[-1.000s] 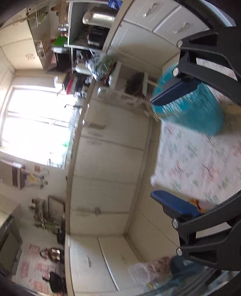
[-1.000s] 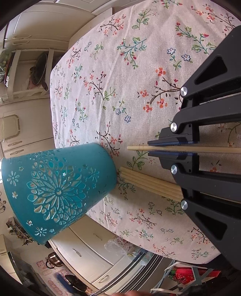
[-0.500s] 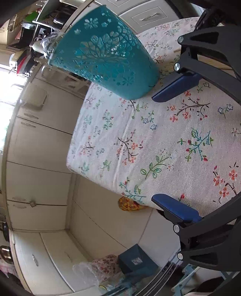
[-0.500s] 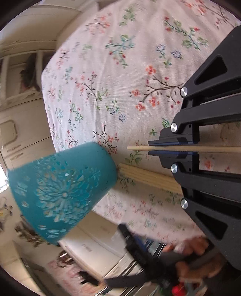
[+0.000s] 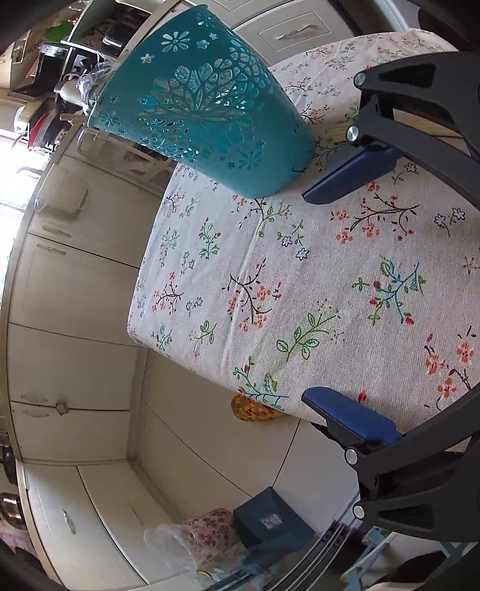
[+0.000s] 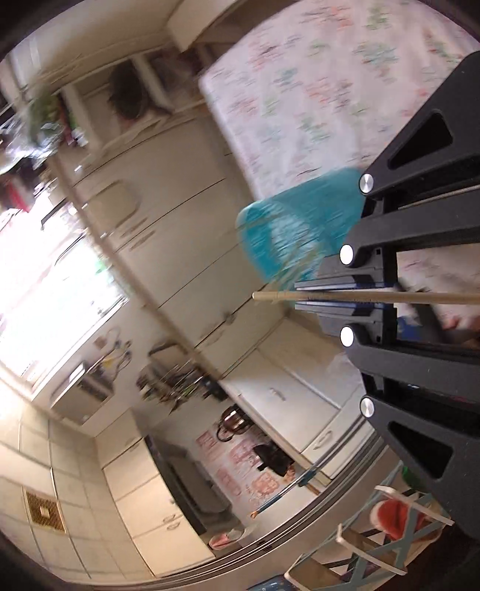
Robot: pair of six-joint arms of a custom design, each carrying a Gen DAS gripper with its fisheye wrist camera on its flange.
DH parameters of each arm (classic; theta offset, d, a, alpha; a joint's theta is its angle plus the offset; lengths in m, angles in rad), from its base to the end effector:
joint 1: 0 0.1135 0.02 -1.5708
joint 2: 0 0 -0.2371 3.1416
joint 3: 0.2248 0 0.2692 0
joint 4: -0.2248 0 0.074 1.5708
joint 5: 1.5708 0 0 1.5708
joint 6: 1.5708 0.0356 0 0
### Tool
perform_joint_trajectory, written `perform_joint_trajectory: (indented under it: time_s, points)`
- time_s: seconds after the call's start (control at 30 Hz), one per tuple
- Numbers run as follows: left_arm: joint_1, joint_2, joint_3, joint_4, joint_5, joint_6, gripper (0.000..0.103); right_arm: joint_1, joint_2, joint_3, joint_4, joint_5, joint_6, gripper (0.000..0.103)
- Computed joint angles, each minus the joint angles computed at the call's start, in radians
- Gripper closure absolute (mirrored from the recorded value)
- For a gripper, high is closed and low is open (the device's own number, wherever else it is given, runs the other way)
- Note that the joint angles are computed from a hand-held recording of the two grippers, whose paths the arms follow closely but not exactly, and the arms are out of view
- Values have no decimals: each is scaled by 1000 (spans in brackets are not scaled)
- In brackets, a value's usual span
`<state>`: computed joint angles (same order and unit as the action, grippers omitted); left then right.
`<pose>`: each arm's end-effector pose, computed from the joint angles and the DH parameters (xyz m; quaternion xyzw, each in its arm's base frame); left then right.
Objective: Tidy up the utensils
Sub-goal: 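Lift the held stick with the right tool and drop it into the teal basket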
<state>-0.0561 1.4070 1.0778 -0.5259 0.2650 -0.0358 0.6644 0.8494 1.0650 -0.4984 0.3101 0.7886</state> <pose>0.3191 -0.0273 0.2376 0.0557 0.9279 -0.1396 0.3411 0.1725 0.1213 0.3762 0.1416 0.7828 0.3017 0.5255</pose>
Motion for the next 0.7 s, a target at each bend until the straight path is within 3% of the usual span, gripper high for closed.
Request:
perform_joint_trajectory:
  time_s: [0.17, 0.33, 0.57, 0.7]
  points:
    - [5, 8, 5, -1, 13, -7, 8, -132, 310, 261, 123, -40, -125, 97]
    - [16, 10, 2, 6, 37, -14, 8, -199, 548, 465, 52, -20, -159, 97]
    - [23, 19, 4, 8, 48, -14, 8, -207, 657, 581, -95, -2, -226, 97]
    - [26, 18, 2, 9, 52, -19, 8, -166, 636, 547, -134, 11, -244, 97]
